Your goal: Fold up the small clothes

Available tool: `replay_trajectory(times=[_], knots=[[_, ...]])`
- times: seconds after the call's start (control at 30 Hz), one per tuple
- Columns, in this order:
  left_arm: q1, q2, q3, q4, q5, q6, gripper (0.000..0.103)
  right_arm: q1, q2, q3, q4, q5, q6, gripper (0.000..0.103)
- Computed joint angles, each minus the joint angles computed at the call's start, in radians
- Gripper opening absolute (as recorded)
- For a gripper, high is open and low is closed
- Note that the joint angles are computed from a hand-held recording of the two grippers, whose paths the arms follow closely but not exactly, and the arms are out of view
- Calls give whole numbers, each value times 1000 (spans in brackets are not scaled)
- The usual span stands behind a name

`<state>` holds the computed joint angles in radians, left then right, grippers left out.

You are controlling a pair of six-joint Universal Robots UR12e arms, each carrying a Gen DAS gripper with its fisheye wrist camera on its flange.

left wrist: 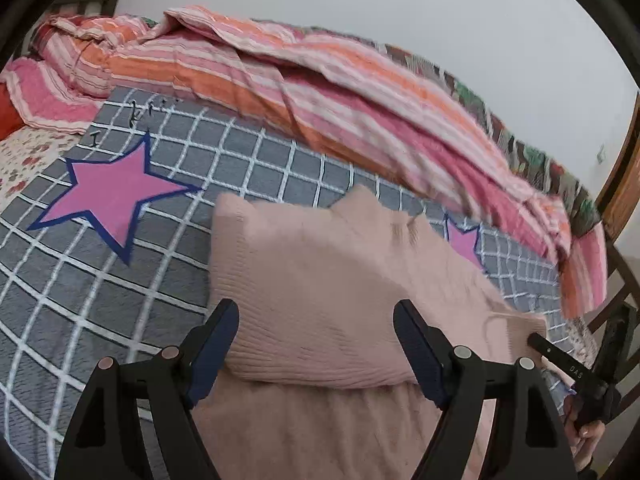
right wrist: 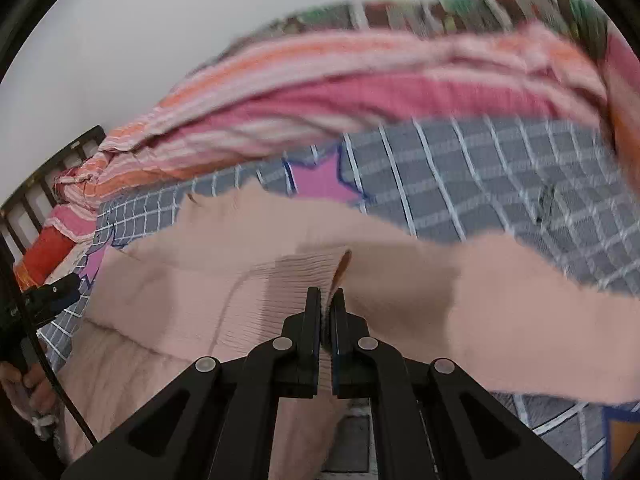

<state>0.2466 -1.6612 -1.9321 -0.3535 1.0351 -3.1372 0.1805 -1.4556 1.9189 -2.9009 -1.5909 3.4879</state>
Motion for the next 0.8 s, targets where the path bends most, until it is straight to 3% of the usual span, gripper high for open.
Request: replay_trajectory(times=[0.17,0.23,0.3,0.33,0.4,0.43,0.53,0.57,0.63,0.8], knots=[[-64,-22,19,-36,178,80,78,4,20,-16,72,-11,2,6],[-77,-20,15,-26,212,111,82,9,18,-14,75,-22,-11,9],[-83,-17,11,-24,229,128,84,5,10,-8,73,4,-19,31],[-84,-16,10,-23,233,131,85,2,6,-5,75,18,-18,37],[-86,-16,8,-19,244,128,85,0,-14,3,89,19,-15,57],[-88,-16,8,-17,250,128,86,1,-25,8,94,7,-18,60],[-90,-17,10,-18,254,134,88,11,-69,47,33,-131,-37,67],[-89,-17,9,-17,251,134,89,11,-84,64,11,-183,-29,76],[-84,-16,7,-15,236,131,90,-1,-114,96,-15,-249,14,78],[-81,-16,6,-14,226,131,91,-51,-209,178,71,-338,105,78]])
